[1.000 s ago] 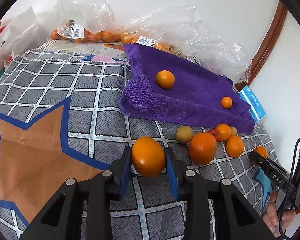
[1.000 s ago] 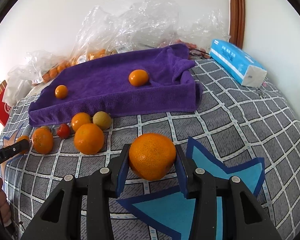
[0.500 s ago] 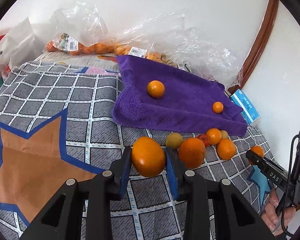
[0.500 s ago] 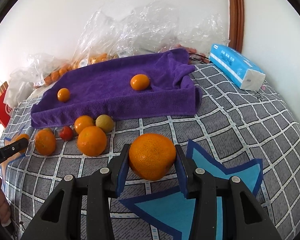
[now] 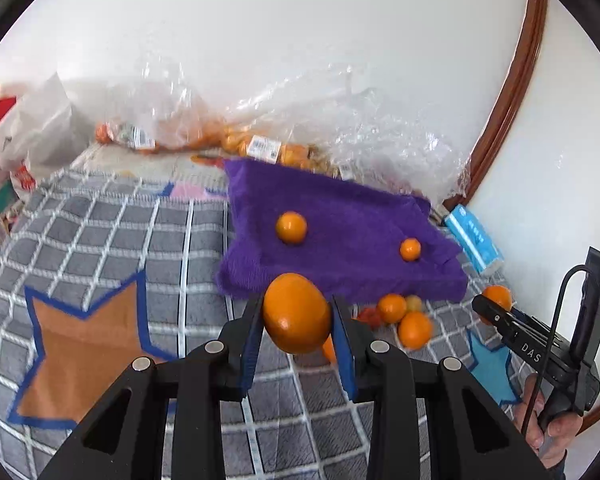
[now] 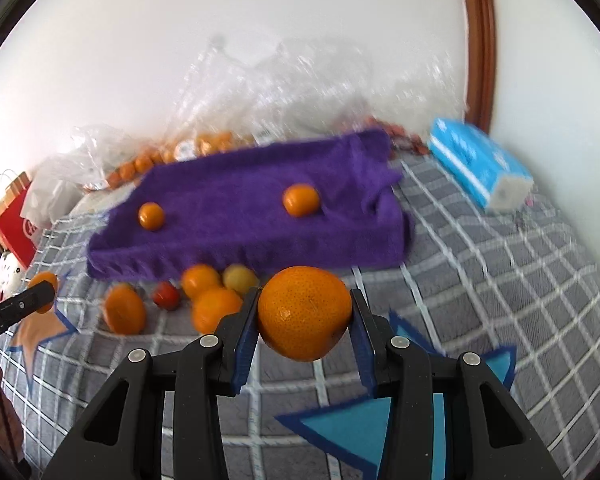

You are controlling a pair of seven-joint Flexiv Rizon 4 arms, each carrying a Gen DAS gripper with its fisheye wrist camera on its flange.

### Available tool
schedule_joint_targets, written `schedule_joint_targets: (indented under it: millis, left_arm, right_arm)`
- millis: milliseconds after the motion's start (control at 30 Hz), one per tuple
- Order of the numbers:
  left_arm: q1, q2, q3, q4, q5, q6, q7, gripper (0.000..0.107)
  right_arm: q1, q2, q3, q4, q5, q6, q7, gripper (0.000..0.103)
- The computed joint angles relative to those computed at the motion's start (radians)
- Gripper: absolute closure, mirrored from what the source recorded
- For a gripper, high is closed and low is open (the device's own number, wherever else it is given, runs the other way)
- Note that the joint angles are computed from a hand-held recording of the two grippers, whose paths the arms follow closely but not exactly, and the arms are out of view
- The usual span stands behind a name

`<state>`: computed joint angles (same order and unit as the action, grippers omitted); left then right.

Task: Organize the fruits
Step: 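Carry both held oranges toward the purple towel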

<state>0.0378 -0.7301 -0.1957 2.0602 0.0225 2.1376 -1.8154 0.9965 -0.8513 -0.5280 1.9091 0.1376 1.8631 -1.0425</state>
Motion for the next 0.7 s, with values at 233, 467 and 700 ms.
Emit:
schedule_joint_targets:
  millis: [233,467,700]
  left_arm:
    - [-0.068,-0.008,0.055,-0.122,-0.091,-0.043,0.052,0.076]
    - [-0.105,-0.092,0.083,-0.276,-0.166,-0.044,0.104,0.076]
    - [-0.032,-0.178,0.008,-0.332,-0.124,-0.079,0.091,0.076]
  right_arm:
    - [-0.057,-0.023,0.01,-0.123,-0.039,-0.035,0.019,0.061]
    - [-0.12,-0.089,0.001,-0.285,-0.12,-0.109,0.089,0.061]
    - [-0.192,-0.17,0.036,-0.408,-0.226,-0.147,0.151,0.061]
